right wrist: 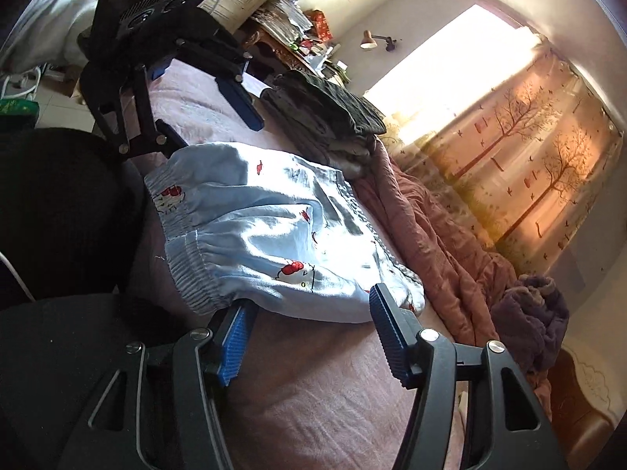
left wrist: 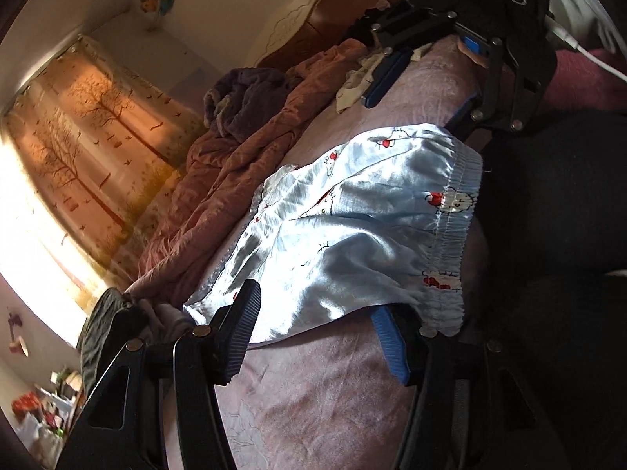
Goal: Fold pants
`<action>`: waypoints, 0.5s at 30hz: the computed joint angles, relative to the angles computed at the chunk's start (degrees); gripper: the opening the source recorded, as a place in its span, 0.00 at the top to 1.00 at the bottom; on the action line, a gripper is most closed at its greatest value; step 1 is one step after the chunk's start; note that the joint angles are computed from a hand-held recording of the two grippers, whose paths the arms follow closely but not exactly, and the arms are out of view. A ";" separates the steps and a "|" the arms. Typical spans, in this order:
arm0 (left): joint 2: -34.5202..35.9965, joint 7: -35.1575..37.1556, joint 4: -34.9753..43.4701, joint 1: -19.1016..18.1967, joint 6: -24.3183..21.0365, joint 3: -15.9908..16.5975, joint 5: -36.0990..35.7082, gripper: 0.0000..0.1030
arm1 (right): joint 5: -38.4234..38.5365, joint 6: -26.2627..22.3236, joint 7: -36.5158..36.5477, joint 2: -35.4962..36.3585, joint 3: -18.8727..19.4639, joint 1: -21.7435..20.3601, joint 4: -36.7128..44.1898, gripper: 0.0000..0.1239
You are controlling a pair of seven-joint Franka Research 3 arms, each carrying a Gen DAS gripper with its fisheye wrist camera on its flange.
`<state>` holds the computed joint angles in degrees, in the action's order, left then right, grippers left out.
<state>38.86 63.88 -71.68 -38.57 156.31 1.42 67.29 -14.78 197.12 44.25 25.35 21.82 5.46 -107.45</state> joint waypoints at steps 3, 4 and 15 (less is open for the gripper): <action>0.86 9.25 1.50 1.76 -1.88 -3.08 -5.35 0.46 | -4.10 -4.31 -1.62 1.39 5.76 -5.22 1.74 0.56; 1.28 11.99 2.21 2.26 -2.26 -3.83 -7.27 0.46 | -5.29 -7.27 -2.93 2.32 9.64 -8.46 2.76 0.60; 3.96 15.16 4.89 2.34 -4.12 -3.79 -23.05 0.90 | 4.07 -14.67 -6.57 4.54 9.17 -6.27 6.67 0.93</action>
